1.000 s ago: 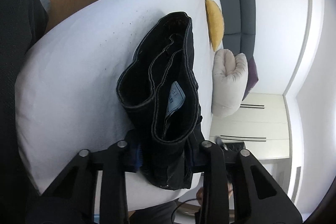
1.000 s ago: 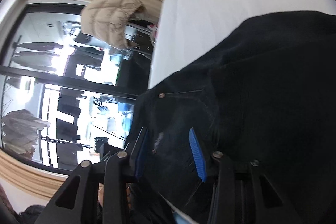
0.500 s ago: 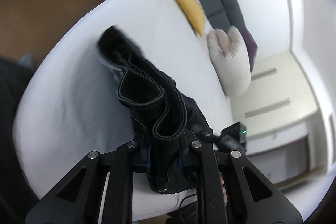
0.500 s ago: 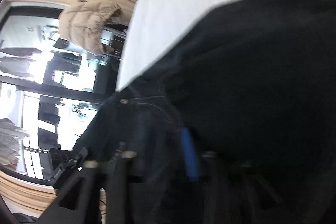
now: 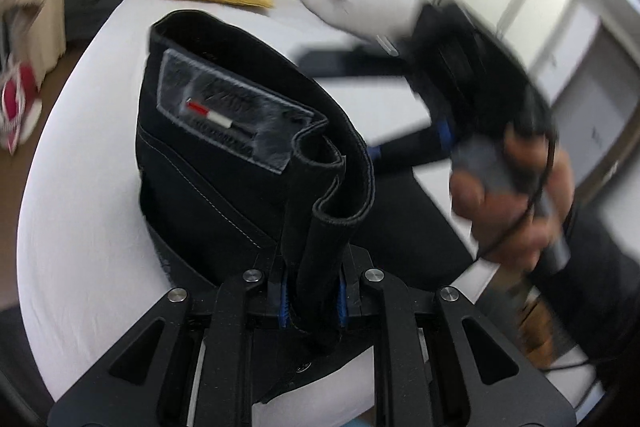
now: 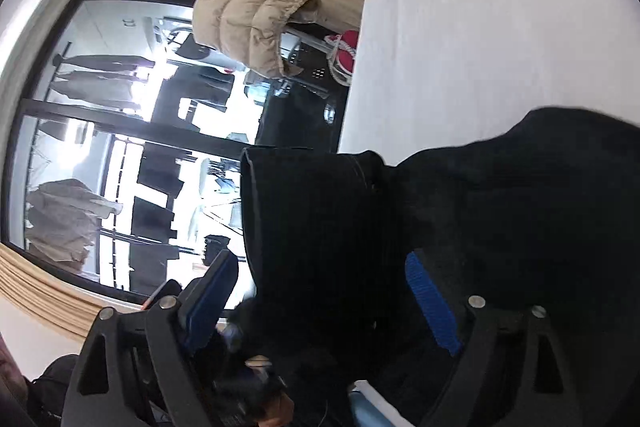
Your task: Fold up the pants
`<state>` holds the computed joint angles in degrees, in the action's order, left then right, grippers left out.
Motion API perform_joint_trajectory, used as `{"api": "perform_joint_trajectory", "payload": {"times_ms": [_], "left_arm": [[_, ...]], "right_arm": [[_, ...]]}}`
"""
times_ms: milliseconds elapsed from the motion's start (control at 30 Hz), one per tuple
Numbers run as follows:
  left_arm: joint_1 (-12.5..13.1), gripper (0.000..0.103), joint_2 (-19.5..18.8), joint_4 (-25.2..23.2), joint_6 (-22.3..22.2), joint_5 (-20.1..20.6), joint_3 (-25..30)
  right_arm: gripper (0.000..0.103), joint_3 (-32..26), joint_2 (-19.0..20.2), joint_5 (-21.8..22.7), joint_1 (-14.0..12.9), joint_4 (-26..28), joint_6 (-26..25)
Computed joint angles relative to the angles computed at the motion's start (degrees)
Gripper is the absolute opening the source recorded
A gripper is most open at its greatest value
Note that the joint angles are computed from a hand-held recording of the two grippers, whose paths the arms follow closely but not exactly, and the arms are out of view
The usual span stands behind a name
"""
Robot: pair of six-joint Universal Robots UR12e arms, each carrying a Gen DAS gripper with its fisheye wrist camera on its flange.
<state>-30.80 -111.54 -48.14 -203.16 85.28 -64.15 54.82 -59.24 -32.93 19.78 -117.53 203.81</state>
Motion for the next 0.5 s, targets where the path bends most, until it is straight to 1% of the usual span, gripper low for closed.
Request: {"api": "perform_joint_trajectory", "payload": {"times_ms": [33,100,133,167,200,300,333,367,400,433,467,500], "left_arm": [[-0.69,0.015,-0.45,-1.21,1.49,0.99,0.66],[-1.37,0.015,-1.55,-3.05,3.36,2.3,2.2],[-1.86,0.015,-2.61,-4.29,4.56,3.32,3.86],[-2.3,0.015,-2.98,-4.59,5.36,4.07,4.13],[-2.61,0.015,-4.03,-5.58,6.1,4.73,5.77],[-3.81,0.015,-5.61,-7.48,8.43,6.57,7.98],[-3.95,0.015,-5.54,-7.57,8.83,6.65,7.6],[-4.16,0.015,-6.07,-8.07,9.13,6.81,8.23],[-4.28,0.015,-6.47,-8.25,9.21,6.84,8.59],[-4.34,0.015,-6.96,-8.57,8.99,6.63,9.05],[-4.23,0.014,-7.02,-8.58,8.82,6.46,8.84],[-4.21,0.013,-7.24,-8.56,8.71,6.43,8.99]], "right_arm": [[0.088,-0.16,-0.07,-0.32,-0.21,0.31,0.27],[0.09,-0.75,0.17,-0.8,-0.22,-1.62,2.84],[0.092,-0.91,0.11,-1.5,-0.3,-2.38,3.68],[0.095,-1.51,0.09,-3.14,-0.18,-1.8,3.79],[0.095,-1.48,-0.26,-4.02,-0.14,-0.52,2.78],[0.095,-5.41,0.57,-7.8,0.85,7.67,-3.83],[0.095,-6.5,0.83,-9.1,1.14,9.77,-6.01],[0.093,-8.32,1.33,-12.18,1.71,12.89,-9.53],[0.089,-9.4,1.69,-14.23,2.01,14.74,-11.4],[0.087,-10.3,2.13,-15.66,2.16,16.55,-12.18],[0.082,-10.78,2.72,-15.47,1.9,18.85,-11.07],[0.078,-10.49,3.0,-14.36,1.57,19.54,-9.53]]}}
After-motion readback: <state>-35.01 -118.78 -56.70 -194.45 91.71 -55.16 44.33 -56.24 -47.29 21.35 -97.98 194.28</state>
